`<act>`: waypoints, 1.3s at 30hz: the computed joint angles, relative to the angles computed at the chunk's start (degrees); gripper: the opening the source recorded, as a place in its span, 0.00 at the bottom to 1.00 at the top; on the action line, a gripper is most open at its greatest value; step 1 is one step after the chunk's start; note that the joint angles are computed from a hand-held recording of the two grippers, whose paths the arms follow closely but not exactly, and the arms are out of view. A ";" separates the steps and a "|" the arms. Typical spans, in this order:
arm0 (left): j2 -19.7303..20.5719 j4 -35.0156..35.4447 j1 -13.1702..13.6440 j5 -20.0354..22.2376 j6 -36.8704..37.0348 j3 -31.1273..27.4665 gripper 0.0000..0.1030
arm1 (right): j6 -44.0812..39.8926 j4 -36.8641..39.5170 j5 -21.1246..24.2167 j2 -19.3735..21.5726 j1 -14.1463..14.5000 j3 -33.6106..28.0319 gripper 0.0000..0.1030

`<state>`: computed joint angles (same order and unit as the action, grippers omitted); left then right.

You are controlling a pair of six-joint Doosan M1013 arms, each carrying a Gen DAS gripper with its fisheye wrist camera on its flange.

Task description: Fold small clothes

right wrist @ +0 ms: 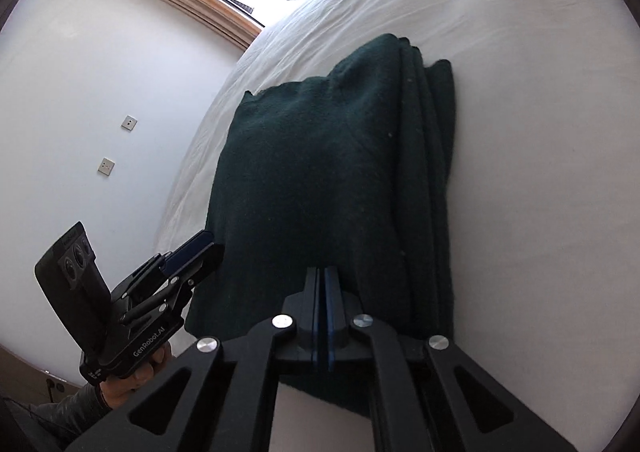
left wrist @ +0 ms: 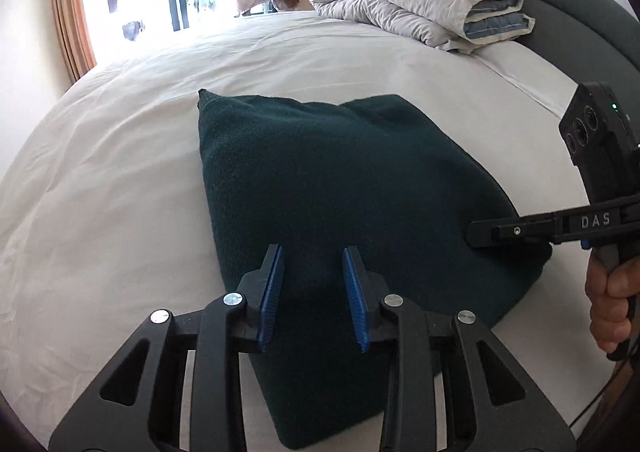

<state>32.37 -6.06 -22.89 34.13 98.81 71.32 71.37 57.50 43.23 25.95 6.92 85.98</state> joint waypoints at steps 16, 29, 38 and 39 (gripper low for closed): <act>-3.61 1.96 -1.95 0.02 0.13 6.95 0.29 | -3.32 5.17 -3.44 -3.01 2.16 3.05 0.14; -3.01 0.57 -1.60 -0.36 2.33 7.00 0.29 | -8.35 14.36 -7.10 -6.47 2.02 9.65 0.07; -2.75 -1.25 -1.36 0.47 3.10 6.67 0.29 | -1.72 8.61 -7.13 -3.30 2.00 6.43 0.11; -2.75 -1.31 -1.37 0.37 3.13 6.71 0.29 | -4.52 12.27 -7.66 -3.69 1.85 7.82 0.10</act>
<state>29.62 -7.37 -24.26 34.50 101.94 78.03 66.85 69.77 35.57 22.26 8.77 93.80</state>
